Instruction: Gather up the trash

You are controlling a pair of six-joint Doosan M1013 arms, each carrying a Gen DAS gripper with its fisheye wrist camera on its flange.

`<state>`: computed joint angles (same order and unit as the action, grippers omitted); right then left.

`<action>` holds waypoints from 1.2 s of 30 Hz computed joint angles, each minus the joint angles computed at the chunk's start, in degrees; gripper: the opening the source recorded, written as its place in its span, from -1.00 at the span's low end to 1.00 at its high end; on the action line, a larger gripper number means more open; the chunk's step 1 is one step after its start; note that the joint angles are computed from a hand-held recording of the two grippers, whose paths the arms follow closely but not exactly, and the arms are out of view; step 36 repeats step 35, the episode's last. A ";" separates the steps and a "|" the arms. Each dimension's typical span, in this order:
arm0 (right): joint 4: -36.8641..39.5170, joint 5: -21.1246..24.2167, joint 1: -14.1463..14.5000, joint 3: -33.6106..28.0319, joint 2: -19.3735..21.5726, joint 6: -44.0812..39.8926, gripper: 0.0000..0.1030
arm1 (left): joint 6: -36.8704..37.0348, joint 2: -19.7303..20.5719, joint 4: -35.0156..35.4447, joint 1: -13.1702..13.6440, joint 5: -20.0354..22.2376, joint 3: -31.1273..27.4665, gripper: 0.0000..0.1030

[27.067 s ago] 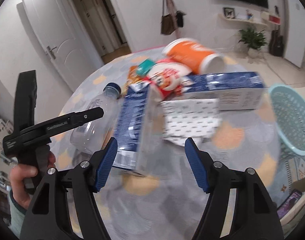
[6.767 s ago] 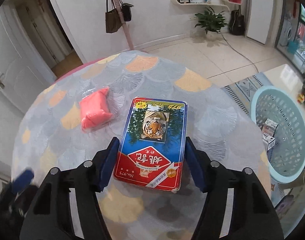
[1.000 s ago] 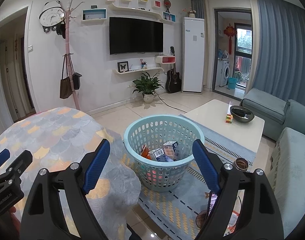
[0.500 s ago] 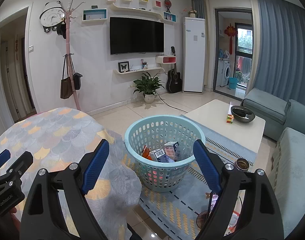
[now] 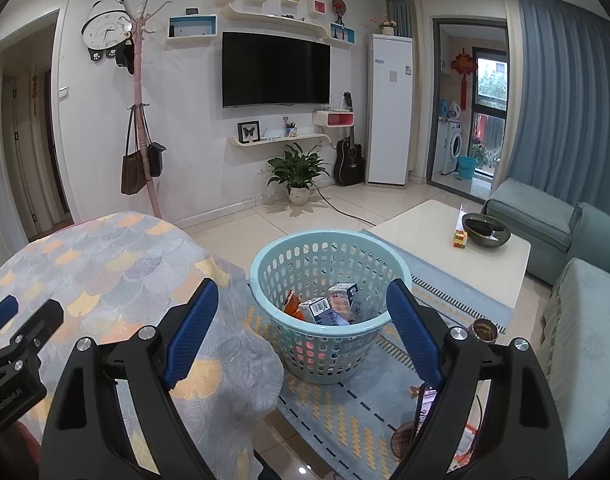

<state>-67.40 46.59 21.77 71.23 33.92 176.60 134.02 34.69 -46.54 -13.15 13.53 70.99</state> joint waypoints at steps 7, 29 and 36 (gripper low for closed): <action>-0.51 0.84 0.33 0.38 -0.30 0.99 0.59 | 2.34 -1.95 2.17 -0.54 -2.44 1.87 0.85; -4.50 1.65 2.42 1.84 -2.12 3.14 0.59 | -6.88 -6.42 10.57 -0.08 -8.88 6.59 0.85; -4.41 2.00 2.83 1.76 -2.14 2.66 0.59 | -6.42 -6.50 8.96 0.71 -7.61 6.56 0.85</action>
